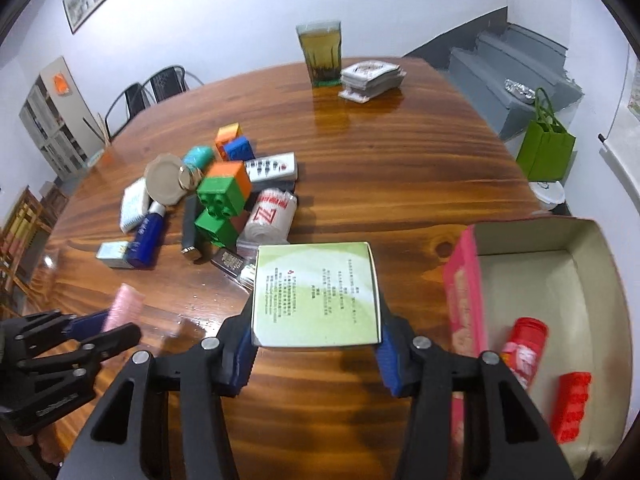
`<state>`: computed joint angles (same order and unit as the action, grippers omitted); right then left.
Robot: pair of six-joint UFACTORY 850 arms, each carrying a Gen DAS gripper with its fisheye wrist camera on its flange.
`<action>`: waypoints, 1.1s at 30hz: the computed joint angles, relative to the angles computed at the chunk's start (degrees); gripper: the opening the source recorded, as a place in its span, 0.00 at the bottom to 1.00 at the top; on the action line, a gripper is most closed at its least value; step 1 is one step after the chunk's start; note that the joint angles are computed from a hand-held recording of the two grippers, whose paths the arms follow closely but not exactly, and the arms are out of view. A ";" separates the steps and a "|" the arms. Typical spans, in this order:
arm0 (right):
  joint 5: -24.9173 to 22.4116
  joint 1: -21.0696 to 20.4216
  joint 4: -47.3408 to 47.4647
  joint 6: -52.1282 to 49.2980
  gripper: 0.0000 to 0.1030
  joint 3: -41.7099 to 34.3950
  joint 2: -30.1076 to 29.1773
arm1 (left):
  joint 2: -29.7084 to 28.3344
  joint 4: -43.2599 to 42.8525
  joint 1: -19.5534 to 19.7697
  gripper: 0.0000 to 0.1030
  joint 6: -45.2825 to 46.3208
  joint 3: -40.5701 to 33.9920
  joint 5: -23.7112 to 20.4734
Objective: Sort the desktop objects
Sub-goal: 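Carry the roller and box to the tin and release them inside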
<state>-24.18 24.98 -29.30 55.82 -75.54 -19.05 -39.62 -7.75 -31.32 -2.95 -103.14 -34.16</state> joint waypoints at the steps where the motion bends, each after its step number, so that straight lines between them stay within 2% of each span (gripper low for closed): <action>1: 0.43 -0.11 -1.06 1.31 0.53 1.28 1.50 | -0.11 0.13 -0.32 0.30 -0.04 -0.41 -0.13; 6: 0.74 -0.64 -7.60 8.55 0.53 7.52 8.26 | -0.88 0.29 -2.15 0.30 0.29 -2.89 -0.57; 13: -2.08 -2.95 -10.61 15.10 0.53 17.22 17.32 | -3.99 -1.08 -5.30 0.30 2.64 -9.17 -2.46; 24: -4.99 -7.03 -7.06 13.67 0.53 26.78 26.33 | -9.55 -6.76 -11.03 0.30 9.79 -19.53 -6.23; 33: -3.78 -9.52 -4.77 9.58 0.54 30.21 28.45 | -13.93 -10.63 -14.18 0.30 13.90 -26.92 -9.14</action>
